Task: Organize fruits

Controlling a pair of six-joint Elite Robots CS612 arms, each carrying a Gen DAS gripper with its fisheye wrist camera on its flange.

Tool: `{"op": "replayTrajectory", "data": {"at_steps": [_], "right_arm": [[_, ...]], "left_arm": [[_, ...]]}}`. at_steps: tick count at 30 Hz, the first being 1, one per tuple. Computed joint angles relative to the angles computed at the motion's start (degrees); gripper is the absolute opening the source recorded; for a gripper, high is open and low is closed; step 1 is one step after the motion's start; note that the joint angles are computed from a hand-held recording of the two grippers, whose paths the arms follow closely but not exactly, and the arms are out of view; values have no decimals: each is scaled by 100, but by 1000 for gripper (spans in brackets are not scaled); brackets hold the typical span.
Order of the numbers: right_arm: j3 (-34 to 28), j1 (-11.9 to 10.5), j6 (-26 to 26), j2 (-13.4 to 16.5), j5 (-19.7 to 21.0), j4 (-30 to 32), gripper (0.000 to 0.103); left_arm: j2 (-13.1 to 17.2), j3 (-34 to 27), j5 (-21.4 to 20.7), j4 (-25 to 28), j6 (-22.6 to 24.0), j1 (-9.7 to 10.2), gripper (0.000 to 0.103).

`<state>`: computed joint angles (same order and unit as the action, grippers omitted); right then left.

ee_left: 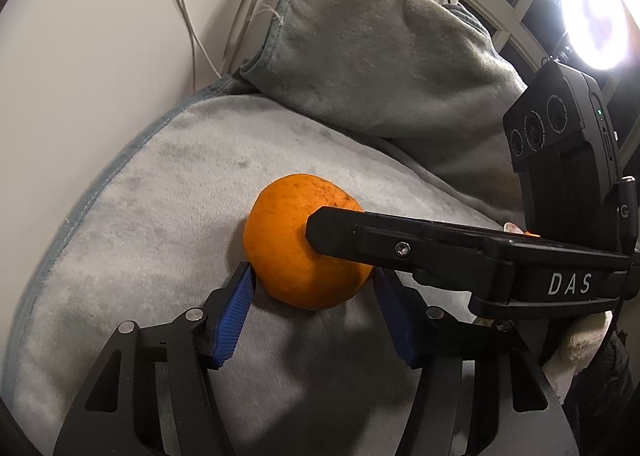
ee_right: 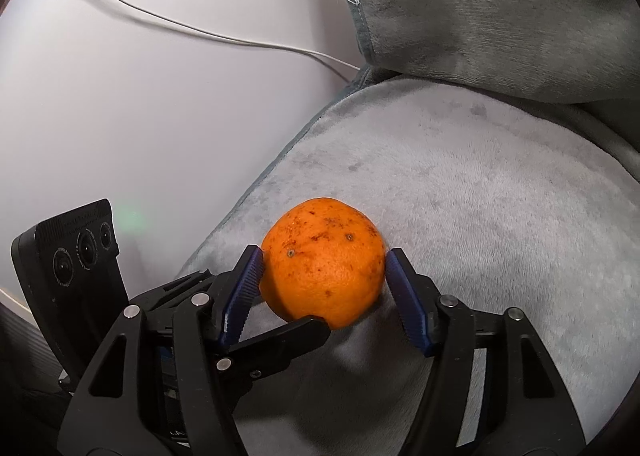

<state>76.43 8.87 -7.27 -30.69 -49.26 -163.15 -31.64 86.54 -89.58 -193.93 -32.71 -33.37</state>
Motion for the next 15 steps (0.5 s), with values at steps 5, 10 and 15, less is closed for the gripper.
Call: {"op": "replayTrajectory", "data": {"at_steps": [5,10,15], "right_arm": [[158,-28,-15,-92,-33,-180,66],[316,-46,26,-181,-89,-414,66],[549,-70,122,-307,-115,-719,66]], "left_arm": [[-40,75,64,-121,33,-37,61],[-87,143,120,-248,87,-85,61],[-136,209,185,-371,193,-142,61]]}}
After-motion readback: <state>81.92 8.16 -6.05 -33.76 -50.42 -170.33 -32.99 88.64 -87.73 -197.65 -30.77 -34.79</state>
